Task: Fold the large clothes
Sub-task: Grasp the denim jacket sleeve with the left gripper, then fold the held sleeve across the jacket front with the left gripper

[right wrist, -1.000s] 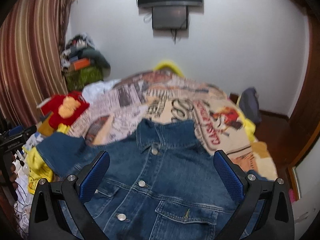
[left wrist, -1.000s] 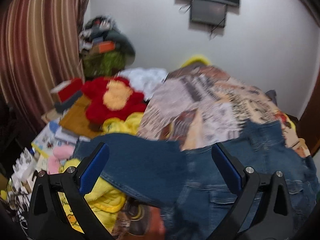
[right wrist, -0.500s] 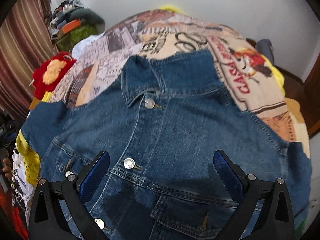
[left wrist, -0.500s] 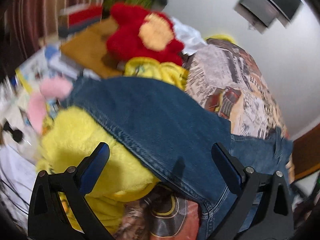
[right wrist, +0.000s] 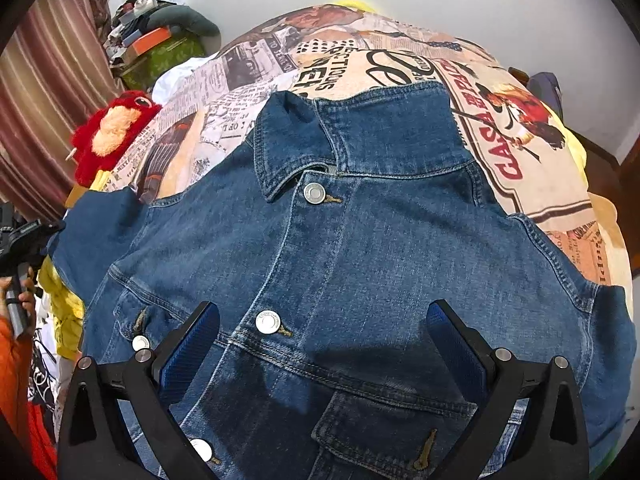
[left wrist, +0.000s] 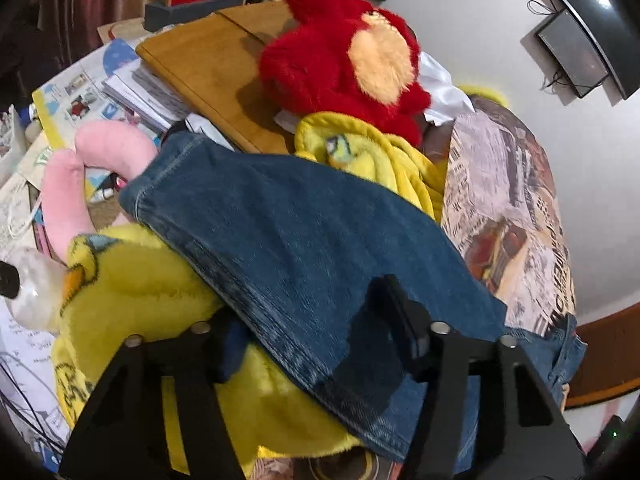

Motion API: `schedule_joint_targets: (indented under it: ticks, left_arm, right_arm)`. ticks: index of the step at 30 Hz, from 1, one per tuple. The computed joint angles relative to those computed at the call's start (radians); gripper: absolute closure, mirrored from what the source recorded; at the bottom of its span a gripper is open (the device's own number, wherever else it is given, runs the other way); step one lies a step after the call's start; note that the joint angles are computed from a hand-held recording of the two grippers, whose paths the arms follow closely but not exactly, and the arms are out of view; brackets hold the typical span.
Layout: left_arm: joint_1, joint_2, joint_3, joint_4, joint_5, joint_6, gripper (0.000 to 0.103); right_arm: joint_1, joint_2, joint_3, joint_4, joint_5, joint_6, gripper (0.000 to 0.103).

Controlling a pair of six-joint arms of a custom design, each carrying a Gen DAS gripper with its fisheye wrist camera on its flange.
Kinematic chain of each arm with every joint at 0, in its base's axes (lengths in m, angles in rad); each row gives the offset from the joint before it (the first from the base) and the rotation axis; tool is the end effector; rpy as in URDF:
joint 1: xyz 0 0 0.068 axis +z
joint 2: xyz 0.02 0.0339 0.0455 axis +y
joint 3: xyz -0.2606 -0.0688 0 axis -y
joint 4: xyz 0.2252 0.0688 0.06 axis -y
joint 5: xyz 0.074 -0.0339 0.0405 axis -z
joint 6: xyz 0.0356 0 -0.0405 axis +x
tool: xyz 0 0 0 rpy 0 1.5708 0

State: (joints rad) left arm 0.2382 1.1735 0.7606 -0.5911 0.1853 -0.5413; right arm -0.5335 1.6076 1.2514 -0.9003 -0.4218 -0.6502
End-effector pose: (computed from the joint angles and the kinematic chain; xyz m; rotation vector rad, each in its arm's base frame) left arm 0.2037 0.0427 0.2264 -0.9182 2.4197 -0.3514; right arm 0.2610 -0.1372 0.2504 -0.2434 2.6303 0.2357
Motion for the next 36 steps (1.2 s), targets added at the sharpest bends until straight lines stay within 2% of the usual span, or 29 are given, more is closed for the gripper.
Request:
schedule_joint_targets:
  ticks: [1, 4, 5, 11, 16, 21, 24, 29, 36]
  left_arm:
    - [-0.014, 0.000, 0.012, -0.011, -0.032, -0.009, 0.055]
    - [-0.063, -0.009, 0.053, -0.069, -0.146, -0.013, 0.083]
    - [-0.087, -0.014, 0.071, -0.095, -0.189, -0.008, 0.085]
    - [-0.258, -0.083, 0.193, -0.220, -0.365, 0.007, 0.091]
    - [-0.525, -0.080, 0.371, -0.326, -0.560, -0.021, 0.093]
    - [-0.808, 0.016, 0.557, -0.376, -0.702, -0.067, 0.096]
    - [-0.932, 0.100, 0.639, -0.363, -0.704, -0.086, 0.096]
    - [-1.103, 0.255, 0.699, -0.283, -0.695, -0.104, 0.096]
    - [-1.240, 0.481, 0.745, -0.182, -0.545, -0.123, 0.096]
  right_arm:
    - [-0.004, -0.004, 0.005, -0.009, -0.005, 0.002, 0.000]
    - [-0.025, -0.009, 0.027, -0.042, -0.025, -0.005, 0.000]
    - [-0.031, -0.014, 0.032, -0.051, -0.030, -0.008, 0.000]
    - [-0.087, -0.049, 0.065, -0.112, -0.065, -0.064, 0.000]
    - [-0.141, -0.078, 0.097, -0.175, -0.101, -0.120, 0.000]
    - [-0.205, -0.091, 0.134, -0.235, -0.140, -0.181, 0.000]
    - [-0.245, -0.092, 0.159, -0.271, -0.163, -0.214, 0.000]
    - [-0.311, -0.075, 0.207, -0.334, -0.197, -0.262, 0.000]
    - [-0.376, -0.054, 0.232, -0.371, -0.206, -0.313, 0.000]
